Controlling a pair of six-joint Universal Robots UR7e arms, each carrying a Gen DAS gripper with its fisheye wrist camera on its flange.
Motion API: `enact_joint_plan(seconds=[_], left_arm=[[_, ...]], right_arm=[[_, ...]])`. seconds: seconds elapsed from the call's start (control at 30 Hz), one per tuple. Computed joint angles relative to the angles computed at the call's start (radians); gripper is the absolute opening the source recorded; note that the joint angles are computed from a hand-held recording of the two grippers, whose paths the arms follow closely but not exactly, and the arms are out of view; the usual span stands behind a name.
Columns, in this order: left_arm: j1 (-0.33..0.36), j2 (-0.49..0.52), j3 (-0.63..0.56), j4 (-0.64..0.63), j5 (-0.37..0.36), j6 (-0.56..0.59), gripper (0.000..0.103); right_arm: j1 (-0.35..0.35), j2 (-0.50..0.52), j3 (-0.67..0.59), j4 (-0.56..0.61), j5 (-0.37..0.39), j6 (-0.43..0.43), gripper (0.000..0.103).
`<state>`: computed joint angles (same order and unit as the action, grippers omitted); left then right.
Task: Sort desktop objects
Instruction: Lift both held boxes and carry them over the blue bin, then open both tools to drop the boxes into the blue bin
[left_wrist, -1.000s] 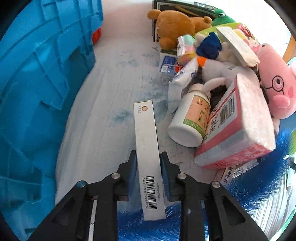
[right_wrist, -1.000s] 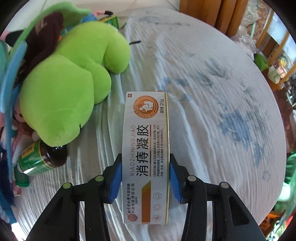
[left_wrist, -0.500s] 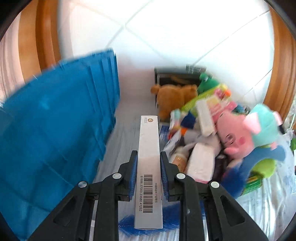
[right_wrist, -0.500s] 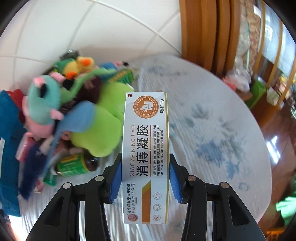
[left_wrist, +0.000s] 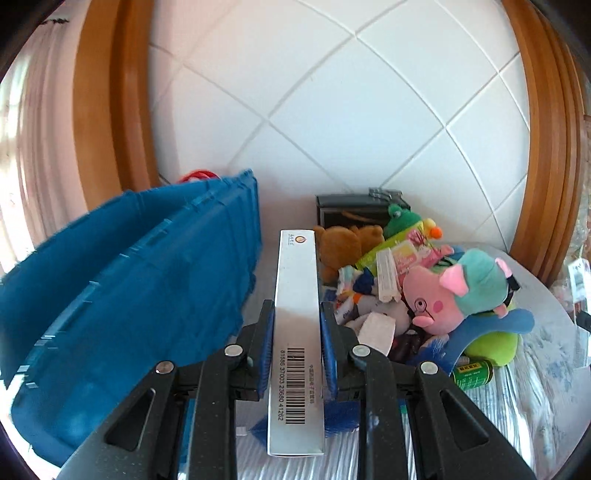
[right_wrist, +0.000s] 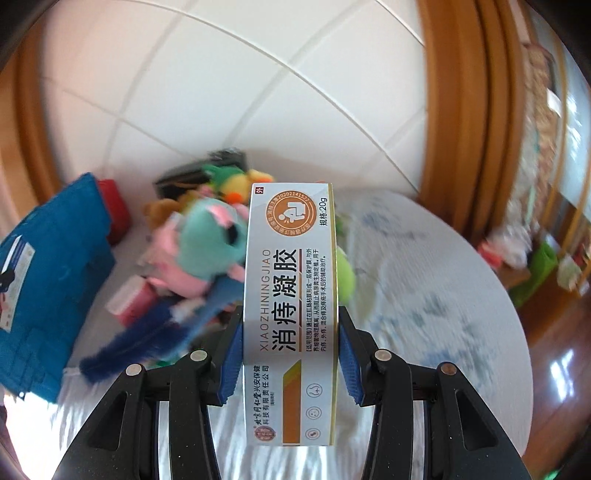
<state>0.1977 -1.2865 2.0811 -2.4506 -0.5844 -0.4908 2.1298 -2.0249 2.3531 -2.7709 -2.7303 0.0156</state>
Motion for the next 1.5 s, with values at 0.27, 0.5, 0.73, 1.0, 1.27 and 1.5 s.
enact_joint_plan(seconds=[0.27, 0.5, 0.73, 1.0, 1.27, 1.5], left_arm=[[-0.068, -0.122, 0.007, 0.088, 0.112, -0.003, 0.023], [-0.042, -0.236, -0.006, 0.063, 0.201, 0.139, 0.023], [0.071, -0.287, -0.061, -0.095, 0.232, 0.406, 0.023], [0.265, -0.277, -0.171, -0.114, 0.142, 0.573, 0.023], [0.400, -0.250, -0.263, -0.029, 0.058, 0.606, 0.023], [0.439, -0.245, -0.301, 0.000, -0.025, 0.608, 0.023]], right_arm=[[0.186, 0.266, -0.106, -0.233, 0.031, -0.154, 0.045], [0.297, 0.579, -0.287, -0.436, 0.103, -0.284, 0.045], [0.330, 0.864, -0.538, -0.473, 0.213, -0.346, 0.045], [0.332, 1.164, -0.866, -0.335, 0.313, -0.328, 0.045], [0.316, 1.346, -1.108, -0.061, 0.288, -0.155, 0.045], [0.295, 1.376, -1.144, 0.081, 0.231, -0.041, 0.045]])
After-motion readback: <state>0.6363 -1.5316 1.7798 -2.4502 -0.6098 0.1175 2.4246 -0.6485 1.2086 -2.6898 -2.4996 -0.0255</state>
